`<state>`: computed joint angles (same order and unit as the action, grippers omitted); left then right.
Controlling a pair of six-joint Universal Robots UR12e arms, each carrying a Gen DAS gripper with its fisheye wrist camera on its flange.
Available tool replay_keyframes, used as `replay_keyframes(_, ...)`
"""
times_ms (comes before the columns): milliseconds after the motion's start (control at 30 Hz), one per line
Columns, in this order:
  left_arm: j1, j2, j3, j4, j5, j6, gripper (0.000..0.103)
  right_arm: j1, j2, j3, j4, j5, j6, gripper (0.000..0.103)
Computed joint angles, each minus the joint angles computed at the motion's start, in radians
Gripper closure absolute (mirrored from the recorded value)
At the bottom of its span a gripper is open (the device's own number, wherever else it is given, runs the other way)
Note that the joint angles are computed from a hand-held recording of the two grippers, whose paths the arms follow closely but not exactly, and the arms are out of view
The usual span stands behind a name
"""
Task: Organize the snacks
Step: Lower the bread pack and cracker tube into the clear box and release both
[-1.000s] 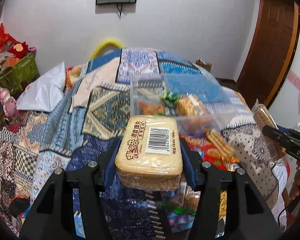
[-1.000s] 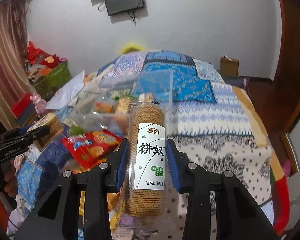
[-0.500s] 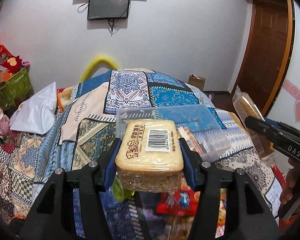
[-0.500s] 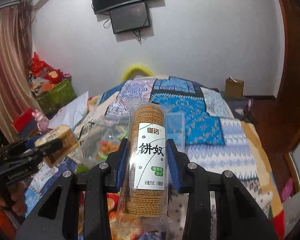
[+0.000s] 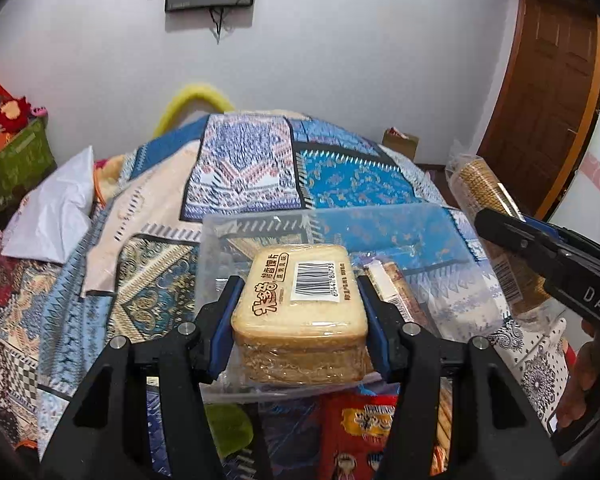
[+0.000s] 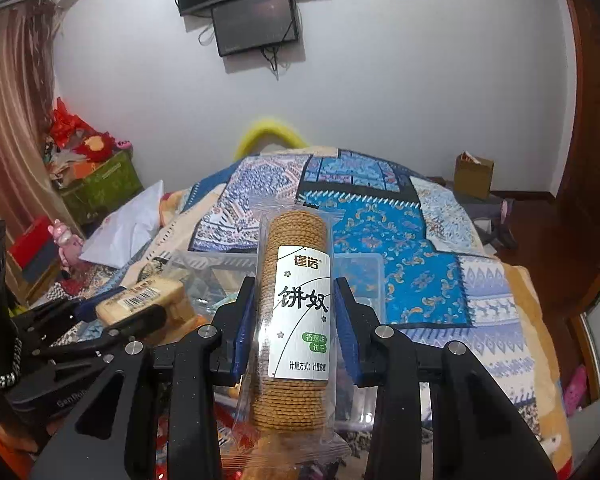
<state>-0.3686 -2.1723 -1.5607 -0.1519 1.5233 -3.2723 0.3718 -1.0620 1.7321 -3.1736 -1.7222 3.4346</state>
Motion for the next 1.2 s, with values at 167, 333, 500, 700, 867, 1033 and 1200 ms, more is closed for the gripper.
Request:
replay_keyframes(167, 0.000, -0.034, 0.045, -0.063, -0.008, -0.009, 0.048, -0.009, 0.032, -0.036, 0.065, 0.033, 0.009, 0.069)
replay_keyframes(333, -0.001, -0.052, 0.072, -0.115, -0.011, -0.025, 0.048, -0.011, 0.057, -0.065, 0.131, 0.054, 0.004, 0.069)
replay_keyframes(500, -0.002, -0.060, 0.094, -0.185, -0.023, -0.021, 0.048, -0.016, 0.074, -0.087, 0.186, 0.078, 0.007, 0.069)
replay_keyframes(700, -0.007, -0.066, 0.104, -0.217, -0.002, -0.009, 0.048, -0.019, 0.080, -0.091, 0.225, 0.102, 0.012, 0.069)
replay_keyframes(867, 0.001, -0.060, 0.099, -0.246, -0.037, -0.031, 0.044, -0.024, 0.078, -0.091, 0.251, 0.121, 0.019, 0.068)
replay_keyframes(1033, -0.002, -0.043, 0.082, -0.231, -0.021, -0.019, 0.044, -0.015, 0.063, -0.083, 0.252, 0.093, -0.010, 0.059)
replay_keyframes(1200, 0.000, -0.001, 0.035, -0.177, -0.017, -0.011, 0.043, -0.012, 0.037, -0.054, 0.213, 0.078, -0.010, 0.056)
